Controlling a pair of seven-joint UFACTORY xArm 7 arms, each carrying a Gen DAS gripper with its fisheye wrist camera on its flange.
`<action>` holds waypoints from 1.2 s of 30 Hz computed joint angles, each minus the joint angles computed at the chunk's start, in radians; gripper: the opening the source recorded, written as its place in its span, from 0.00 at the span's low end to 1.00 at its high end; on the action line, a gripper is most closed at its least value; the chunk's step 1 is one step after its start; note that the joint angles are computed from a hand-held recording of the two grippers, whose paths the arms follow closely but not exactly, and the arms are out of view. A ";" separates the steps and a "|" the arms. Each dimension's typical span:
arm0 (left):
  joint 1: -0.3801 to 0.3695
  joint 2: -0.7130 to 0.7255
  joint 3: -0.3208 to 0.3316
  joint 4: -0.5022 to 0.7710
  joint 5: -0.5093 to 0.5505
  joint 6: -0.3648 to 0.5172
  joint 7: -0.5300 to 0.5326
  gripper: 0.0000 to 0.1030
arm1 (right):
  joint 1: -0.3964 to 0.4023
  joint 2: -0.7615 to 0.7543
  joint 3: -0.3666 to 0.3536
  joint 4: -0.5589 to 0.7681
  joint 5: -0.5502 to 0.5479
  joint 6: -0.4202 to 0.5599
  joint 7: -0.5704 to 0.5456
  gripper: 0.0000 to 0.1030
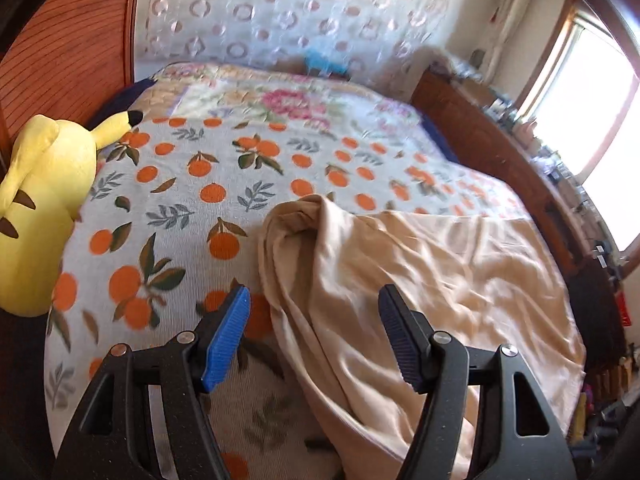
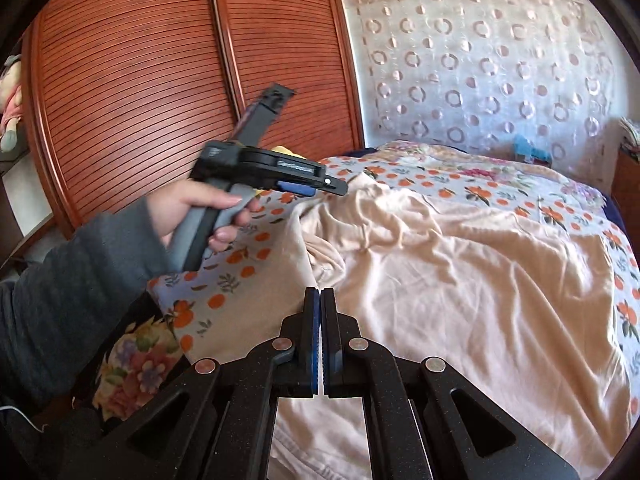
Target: Fold small clothes
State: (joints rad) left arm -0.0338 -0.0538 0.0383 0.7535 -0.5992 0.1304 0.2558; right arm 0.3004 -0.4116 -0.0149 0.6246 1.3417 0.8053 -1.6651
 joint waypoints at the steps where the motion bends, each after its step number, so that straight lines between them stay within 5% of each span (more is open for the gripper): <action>1: 0.010 0.017 -0.003 0.014 0.049 0.016 -0.041 0.66 | -0.004 -0.001 -0.006 0.001 -0.003 0.007 0.002 0.00; 5: 0.029 0.051 -0.019 0.044 0.153 0.040 -0.131 0.65 | -0.014 -0.004 -0.018 0.001 -0.005 0.027 0.009 0.00; 10: 0.033 0.070 -0.041 0.078 0.112 0.072 -0.084 0.08 | -0.030 0.012 -0.031 0.004 0.014 0.053 -0.008 0.00; 15: 0.014 0.004 -0.069 0.070 0.423 0.039 -0.335 0.07 | -0.075 -0.010 -0.066 -0.016 0.012 0.095 -0.031 0.00; 22: -0.049 0.024 -0.122 0.237 0.634 0.088 -0.495 0.07 | -0.190 -0.075 -0.160 -0.057 -0.043 0.174 -0.020 0.00; 31: -0.226 0.310 -0.137 0.646 0.747 0.223 -0.587 0.07 | -0.367 -0.101 -0.302 -0.053 -0.169 0.241 0.005 0.00; 36: -0.322 0.462 -0.118 0.844 0.783 0.327 -0.612 0.07 | -0.431 -0.083 -0.316 -0.041 -0.228 0.223 0.023 0.00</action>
State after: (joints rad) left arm -0.3555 0.4081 -0.0796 1.5976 0.1840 0.4574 -0.3566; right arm -0.1305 -0.4942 -0.3311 0.5833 1.1138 1.0283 -1.6419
